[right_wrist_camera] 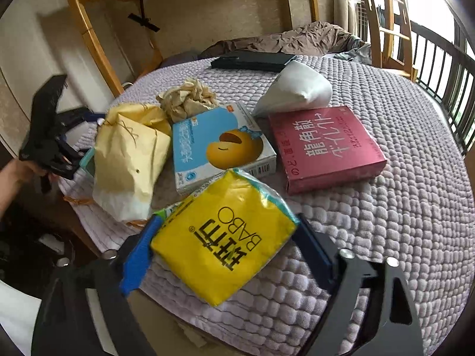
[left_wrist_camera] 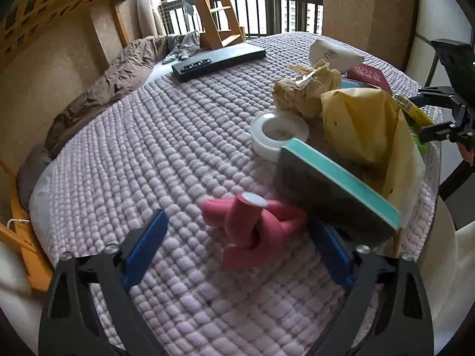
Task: Collect trash
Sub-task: 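Grasp the pink foam curler with the left tool while the right tool grasps the yellow BABO bag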
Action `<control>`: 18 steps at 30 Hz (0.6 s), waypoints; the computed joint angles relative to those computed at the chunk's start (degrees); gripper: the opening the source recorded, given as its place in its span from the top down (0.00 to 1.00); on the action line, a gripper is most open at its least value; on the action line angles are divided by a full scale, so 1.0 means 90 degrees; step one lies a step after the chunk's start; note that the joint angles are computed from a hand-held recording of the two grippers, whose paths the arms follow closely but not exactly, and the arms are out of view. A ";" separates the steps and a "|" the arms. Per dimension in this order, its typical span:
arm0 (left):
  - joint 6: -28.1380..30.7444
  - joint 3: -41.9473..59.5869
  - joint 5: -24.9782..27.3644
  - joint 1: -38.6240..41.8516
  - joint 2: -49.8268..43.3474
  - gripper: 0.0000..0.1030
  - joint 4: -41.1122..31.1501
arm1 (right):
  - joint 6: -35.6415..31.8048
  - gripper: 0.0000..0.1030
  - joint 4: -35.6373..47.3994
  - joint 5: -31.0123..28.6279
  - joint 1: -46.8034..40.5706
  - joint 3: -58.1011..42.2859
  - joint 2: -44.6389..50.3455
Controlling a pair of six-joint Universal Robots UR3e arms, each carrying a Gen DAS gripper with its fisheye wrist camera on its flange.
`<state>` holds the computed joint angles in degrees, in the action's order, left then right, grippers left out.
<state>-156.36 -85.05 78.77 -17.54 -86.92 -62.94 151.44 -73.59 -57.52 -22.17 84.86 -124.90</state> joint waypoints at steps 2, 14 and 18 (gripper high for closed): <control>0.0018 0.0038 -0.0089 0.0030 -0.0007 0.22 -0.0137 | 0.0042 0.18 0.0010 -0.0011 0.0026 -0.0056 0.0046; -0.0042 0.0107 0.0175 -0.0140 -0.0028 0.05 -0.0007 | -0.0533 0.19 0.1073 0.0338 -0.0638 -0.0605 -0.0016; 0.0232 0.0335 -0.0122 -0.0098 -0.0201 0.22 -0.0276 | -0.0198 0.19 0.0670 0.0204 -0.0262 -0.0526 0.0078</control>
<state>-154.27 -82.04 77.67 -18.43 -88.74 -65.42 149.66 -67.56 -55.68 -24.54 80.13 -124.20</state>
